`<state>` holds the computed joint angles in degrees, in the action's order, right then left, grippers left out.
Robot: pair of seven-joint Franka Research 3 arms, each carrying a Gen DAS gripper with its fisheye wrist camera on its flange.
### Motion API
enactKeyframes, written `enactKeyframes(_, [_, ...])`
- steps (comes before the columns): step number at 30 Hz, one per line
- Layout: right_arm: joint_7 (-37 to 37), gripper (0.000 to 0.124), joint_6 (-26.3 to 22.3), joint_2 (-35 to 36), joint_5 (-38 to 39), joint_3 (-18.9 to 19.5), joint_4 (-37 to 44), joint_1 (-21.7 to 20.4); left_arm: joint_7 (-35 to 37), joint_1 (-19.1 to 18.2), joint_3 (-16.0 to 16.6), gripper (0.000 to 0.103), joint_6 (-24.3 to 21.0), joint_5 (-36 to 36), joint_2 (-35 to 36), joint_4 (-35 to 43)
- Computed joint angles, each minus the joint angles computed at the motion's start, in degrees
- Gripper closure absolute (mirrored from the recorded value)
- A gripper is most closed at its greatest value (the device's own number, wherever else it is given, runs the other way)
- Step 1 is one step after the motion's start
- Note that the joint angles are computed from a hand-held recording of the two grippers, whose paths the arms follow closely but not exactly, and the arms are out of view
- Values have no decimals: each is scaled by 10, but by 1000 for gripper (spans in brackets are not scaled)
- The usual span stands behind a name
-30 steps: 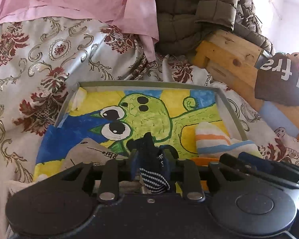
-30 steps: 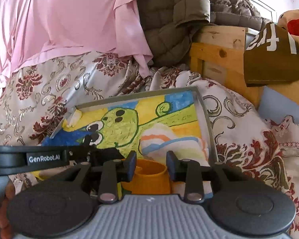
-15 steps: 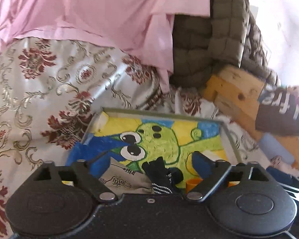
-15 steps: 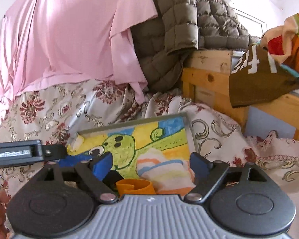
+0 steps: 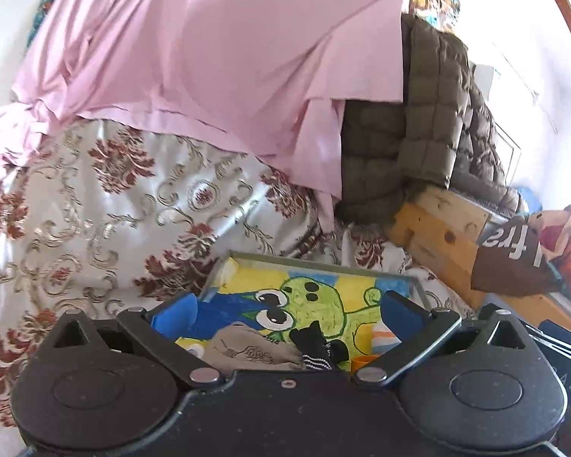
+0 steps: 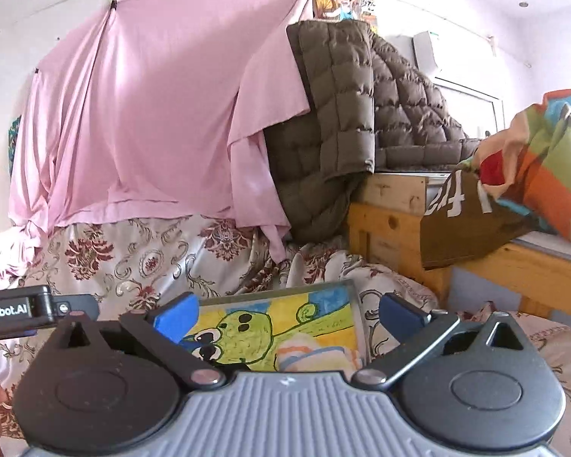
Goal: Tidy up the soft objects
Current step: 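Move both open tools back over the pile of items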
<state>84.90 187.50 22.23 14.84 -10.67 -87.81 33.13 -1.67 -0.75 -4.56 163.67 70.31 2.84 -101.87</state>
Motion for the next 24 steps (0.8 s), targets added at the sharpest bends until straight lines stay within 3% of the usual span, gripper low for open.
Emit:
enactKeyframes(3, [1,21,16,-23,6,-39,-37,39,-26,1,-4,1,-10,27,-34,-31])
enactKeyframes(7, [-34,21,49,-51,20,-33,-84,45,-50,14,-19,1,-12,55,-79,-75])
enactKeyframes(12, [-85,21,61,-87,78,-76,-138,103,-79,32,-42,1,-26,90,-131,-132])
enactKeyframes(19, [-184,21,78,-139,156,-94,-204,157,-93,46,-65,1,-27,107,-190,-198])
enactKeyframes(24, [-358,21,72,-162,333,-188,-218,287,-92,53,-77,1,-25,111,-233,-238])
